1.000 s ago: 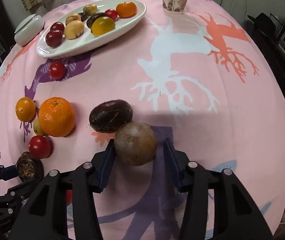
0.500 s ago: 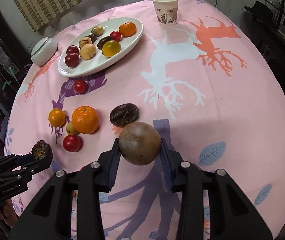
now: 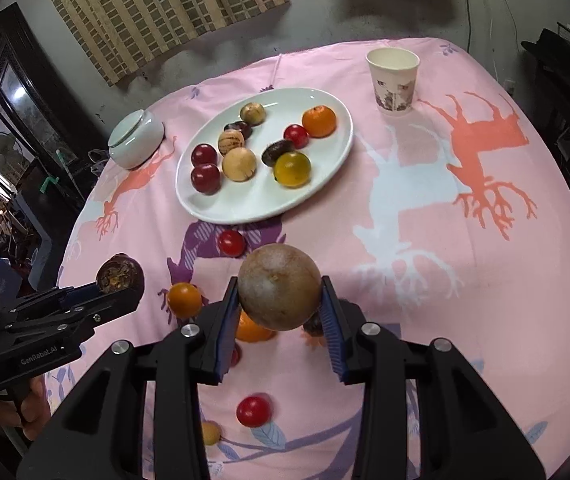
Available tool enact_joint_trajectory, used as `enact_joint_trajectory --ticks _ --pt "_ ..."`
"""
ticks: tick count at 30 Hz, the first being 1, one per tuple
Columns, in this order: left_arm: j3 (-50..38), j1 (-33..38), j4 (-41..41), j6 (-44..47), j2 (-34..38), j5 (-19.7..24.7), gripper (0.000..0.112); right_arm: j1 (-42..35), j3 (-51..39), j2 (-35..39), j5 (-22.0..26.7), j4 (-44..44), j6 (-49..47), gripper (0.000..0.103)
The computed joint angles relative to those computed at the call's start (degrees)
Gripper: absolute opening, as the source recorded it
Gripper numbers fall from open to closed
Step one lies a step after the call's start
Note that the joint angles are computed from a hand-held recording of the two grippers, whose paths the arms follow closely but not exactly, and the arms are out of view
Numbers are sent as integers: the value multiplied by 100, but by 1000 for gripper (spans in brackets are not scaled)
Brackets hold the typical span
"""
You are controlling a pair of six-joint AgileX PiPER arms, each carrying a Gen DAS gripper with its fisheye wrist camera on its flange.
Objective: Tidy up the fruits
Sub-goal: 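Carry the mangosteen to the plate with the left tool while the right tool carries the brown fruit, then open both tools over the plate and move back to the pile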
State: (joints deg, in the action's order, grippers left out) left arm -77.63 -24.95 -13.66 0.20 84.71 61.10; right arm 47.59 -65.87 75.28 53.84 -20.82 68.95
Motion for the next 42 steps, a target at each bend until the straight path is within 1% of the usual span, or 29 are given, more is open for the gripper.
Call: enact_joint_trajectory --ticks 3,6,8,13,17,20,22,23,24,25,26,27,28,31,33,38,42 --pt "-641 9 7 -77 511 -5 42 -559 -385 344 -380 401 -668 39" --pt "-1352 14 62 -172 1112 39 42 -1022 -787 754 -642 764 -1218 39" --pt "-1746 -25 176 -217 1479 57 42 -1243 -1066 1046 -826 821 -1487 39" --pt "-2746 -16 301 -374 2365 277 42 -1815 -1672 1784 -1023 1335 -2140 39" --pt "-3378 -37 530 -595 2901 383 42 -2212 -1846 2173 -1201 1875 -2543 40" --pt "-3791 -40 613 -708 3244 482 42 -2391 -1917 2376 -1284 2197 -2712 41" --pt "-4045 -48 660 -818 3416 479 40 -2450 -2026 2484 -1243 2251 -2579 42" --pt "-4046 -60 688 -873 3412 387 50 -2476 -2078 2515 -1215 2318 -2541 47" --pt "-4039 -81 743 -939 3391 323 69 -2445 -2082 2518 -1245 2204 -2355 64" --pt "-3997 -125 901 -1094 3336 252 76 -2407 -1999 2438 -1306 1860 -1940 70" --pt "-3810 -152 979 -1131 3202 59 80 -2385 -1846 2325 -1458 1685 -1744 77" --pt "-3703 -159 983 -1082 3119 -34 80 -2395 -1750 2256 -1547 1699 -1777 77" --pt "-3634 -173 1002 -1023 3053 -43 80 -2426 -1676 2188 -1588 1807 -1908 78" --pt "-3400 -132 966 -916 2840 -40 81 -2420 -1381 1910 -1585 1870 -1872 77" --pt "-3042 -85 983 -937 2575 -120 87 -2400 -1177 1706 -1570 1950 -1890 77" --pt "-1983 104 887 -954 1845 -267 88 -1982 -395 939 -1357 1320 -1183 78" --pt "-1027 204 903 -984 1229 -390 89 -1486 219 390 -1040 930 -580 78"
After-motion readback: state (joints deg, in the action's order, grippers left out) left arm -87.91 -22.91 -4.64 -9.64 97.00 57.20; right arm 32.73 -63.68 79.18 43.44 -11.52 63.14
